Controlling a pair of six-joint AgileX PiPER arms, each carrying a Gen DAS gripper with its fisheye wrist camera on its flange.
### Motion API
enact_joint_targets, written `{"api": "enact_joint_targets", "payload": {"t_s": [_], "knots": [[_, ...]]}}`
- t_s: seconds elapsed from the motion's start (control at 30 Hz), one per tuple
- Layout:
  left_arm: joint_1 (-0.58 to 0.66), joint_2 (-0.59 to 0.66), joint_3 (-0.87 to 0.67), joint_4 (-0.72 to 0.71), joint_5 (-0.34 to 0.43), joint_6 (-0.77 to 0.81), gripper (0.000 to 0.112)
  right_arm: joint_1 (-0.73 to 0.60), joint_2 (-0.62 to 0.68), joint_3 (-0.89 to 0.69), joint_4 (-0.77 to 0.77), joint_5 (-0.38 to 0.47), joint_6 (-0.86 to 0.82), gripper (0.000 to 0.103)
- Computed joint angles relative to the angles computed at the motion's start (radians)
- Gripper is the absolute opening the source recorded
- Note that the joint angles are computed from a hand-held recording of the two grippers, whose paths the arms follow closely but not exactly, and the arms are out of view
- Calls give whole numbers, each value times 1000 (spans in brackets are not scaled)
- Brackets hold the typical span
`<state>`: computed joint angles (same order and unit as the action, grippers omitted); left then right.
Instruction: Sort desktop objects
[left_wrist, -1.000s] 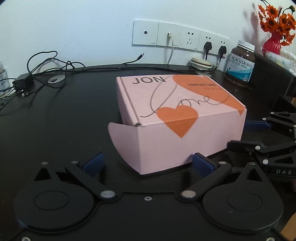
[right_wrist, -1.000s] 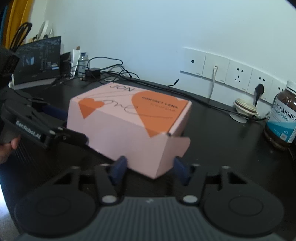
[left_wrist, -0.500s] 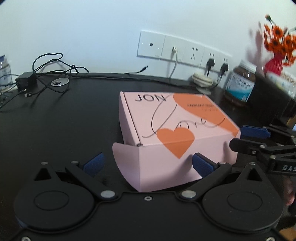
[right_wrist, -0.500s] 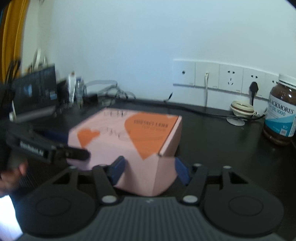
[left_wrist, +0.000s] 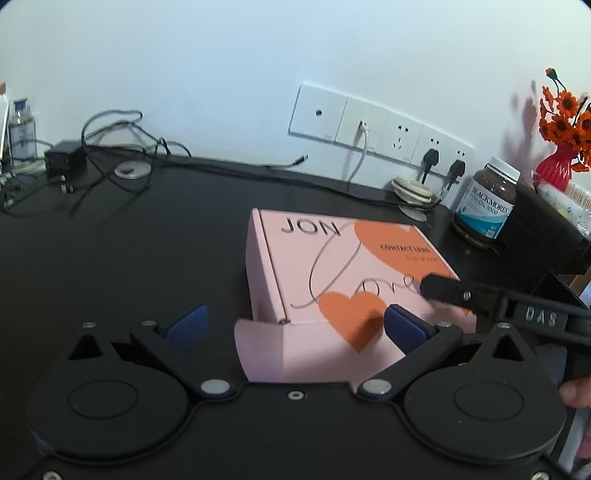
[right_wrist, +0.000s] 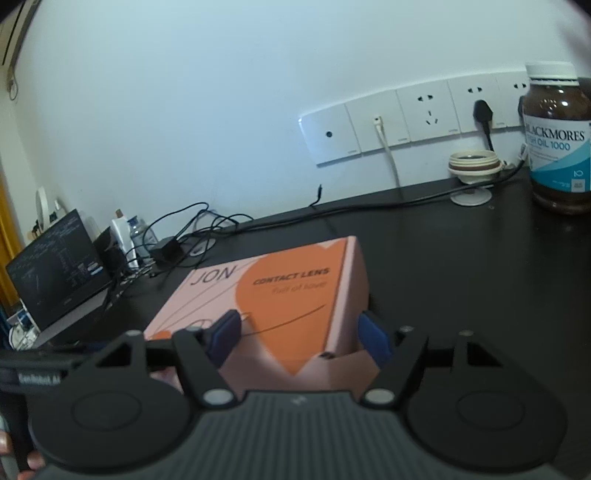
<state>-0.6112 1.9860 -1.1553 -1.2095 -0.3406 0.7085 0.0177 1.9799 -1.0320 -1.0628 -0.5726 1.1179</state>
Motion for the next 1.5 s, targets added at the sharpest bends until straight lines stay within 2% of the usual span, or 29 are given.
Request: {"api": "enact_joint_targets", "payload": {"t_s": [0.1,0.27,0.43,0.53,0.63,0.7,0.77,0.9,1.03,1.13,1.23,1.33,1.4,1.5], "knots": [[-7,19,-31,-97,-25,122,103,9,-11,25,38,1,-33,70],[-11,26,-30,-65,-46,103,103,12,-19,49,94,-7,-97,70],[-81,34,-45,-211,-186,266,103,26,-57,125,285,-40,-323,73],[-123,47,-60,-260,-271,319,103,27,-97,180,384,-57,-419,81],[-146,55,-60,-251,-321,311,103,32,-134,217,449,-37,-476,88],[-150,55,-57,-246,-324,295,103,46,-160,244,524,-10,-547,97],[-155,64,-78,-300,-339,327,103,58,-185,267,591,14,-616,101],[-176,74,-93,-352,-400,341,103,48,-220,292,599,43,-601,102],[-198,67,-62,-317,-445,271,103,40,-243,317,593,55,-583,102],[-202,57,-42,-297,-441,247,103,53,-247,334,662,61,-639,102],[-196,55,-55,-352,-409,330,103,49,-251,352,653,57,-616,102],[-202,61,-60,-367,-413,368,103,51,-255,366,657,58,-614,102],[-210,56,-41,-338,-417,335,103,56,-256,376,672,54,-632,102],[-215,37,-5,-301,-397,287,103,89,-260,394,783,59,-746,102]]}}
